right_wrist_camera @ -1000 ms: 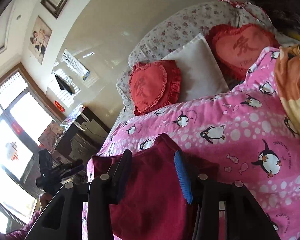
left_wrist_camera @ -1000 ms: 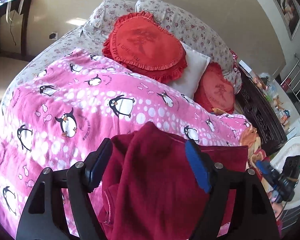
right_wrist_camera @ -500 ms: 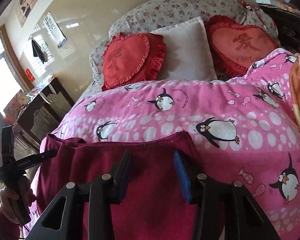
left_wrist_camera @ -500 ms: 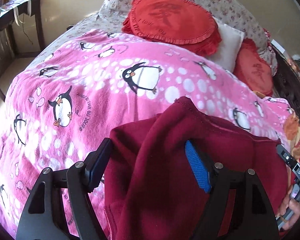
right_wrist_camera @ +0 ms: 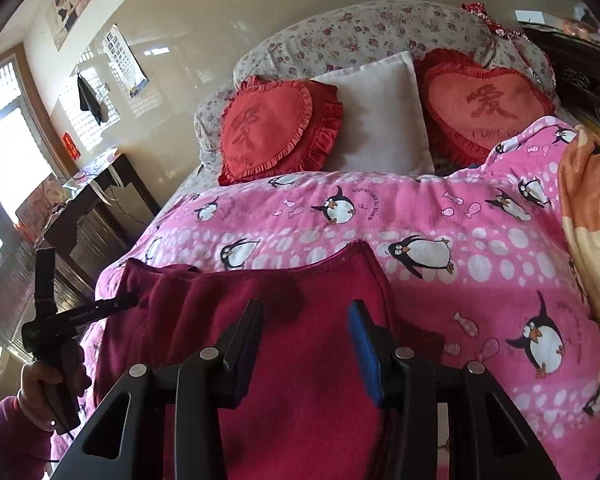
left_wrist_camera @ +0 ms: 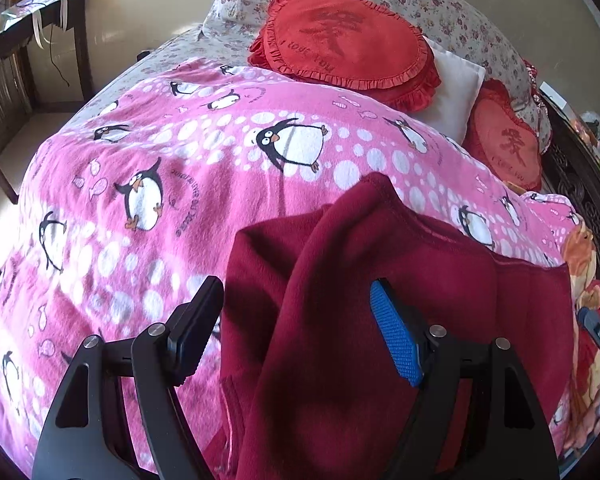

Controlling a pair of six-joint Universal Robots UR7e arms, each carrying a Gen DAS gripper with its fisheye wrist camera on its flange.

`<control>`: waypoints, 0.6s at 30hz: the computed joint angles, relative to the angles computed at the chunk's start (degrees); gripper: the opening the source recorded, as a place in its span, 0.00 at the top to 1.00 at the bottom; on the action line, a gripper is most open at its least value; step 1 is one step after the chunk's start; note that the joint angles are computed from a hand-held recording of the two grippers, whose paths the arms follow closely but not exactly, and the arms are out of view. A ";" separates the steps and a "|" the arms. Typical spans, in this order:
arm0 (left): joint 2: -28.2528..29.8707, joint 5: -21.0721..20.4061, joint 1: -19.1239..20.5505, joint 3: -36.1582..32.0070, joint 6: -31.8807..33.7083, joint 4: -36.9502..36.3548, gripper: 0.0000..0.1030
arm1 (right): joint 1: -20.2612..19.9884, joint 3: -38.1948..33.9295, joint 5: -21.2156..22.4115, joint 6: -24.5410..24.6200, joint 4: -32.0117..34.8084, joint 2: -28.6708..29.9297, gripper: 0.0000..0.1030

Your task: Fold small clothes

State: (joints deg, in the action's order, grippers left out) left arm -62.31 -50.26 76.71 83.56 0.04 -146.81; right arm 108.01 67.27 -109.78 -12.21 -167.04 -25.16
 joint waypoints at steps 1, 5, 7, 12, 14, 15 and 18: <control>-0.51 0.31 -0.26 0.83 0.22 -0.33 0.27 | 0.22 2.02 0.14 0.25 -0.81 -1.03 0.59; -2.11 1.79 -1.32 3.54 1.63 -1.66 0.27 | 0.77 6.77 -1.16 0.98 -2.57 -2.83 0.59; -2.66 2.14 -1.61 4.44 1.92 -1.86 0.27 | 0.87 7.76 -3.22 0.70 -3.81 -2.72 0.59; -4.37 2.48 -2.00 6.76 1.14 -1.35 0.27 | -0.29 5.96 -4.87 2.99 -0.97 -1.26 0.59; -5.45 2.24 -1.99 8.07 0.82 -1.37 0.27 | 0.32 5.28 -6.16 2.59 -0.47 -1.04 0.59; -5.99 2.06 -1.95 8.67 0.58 -1.21 0.27 | 0.58 5.40 -6.33 2.64 -0.59 -1.21 0.59; -7.70 0.98 -1.70 10.39 -0.16 -0.57 0.27 | 0.92 7.84 -5.11 4.05 -1.38 -3.01 0.59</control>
State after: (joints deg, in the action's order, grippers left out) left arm -70.02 -49.28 75.01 93.95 -0.12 -147.38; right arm 108.93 75.10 -114.89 -8.15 -168.42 -28.17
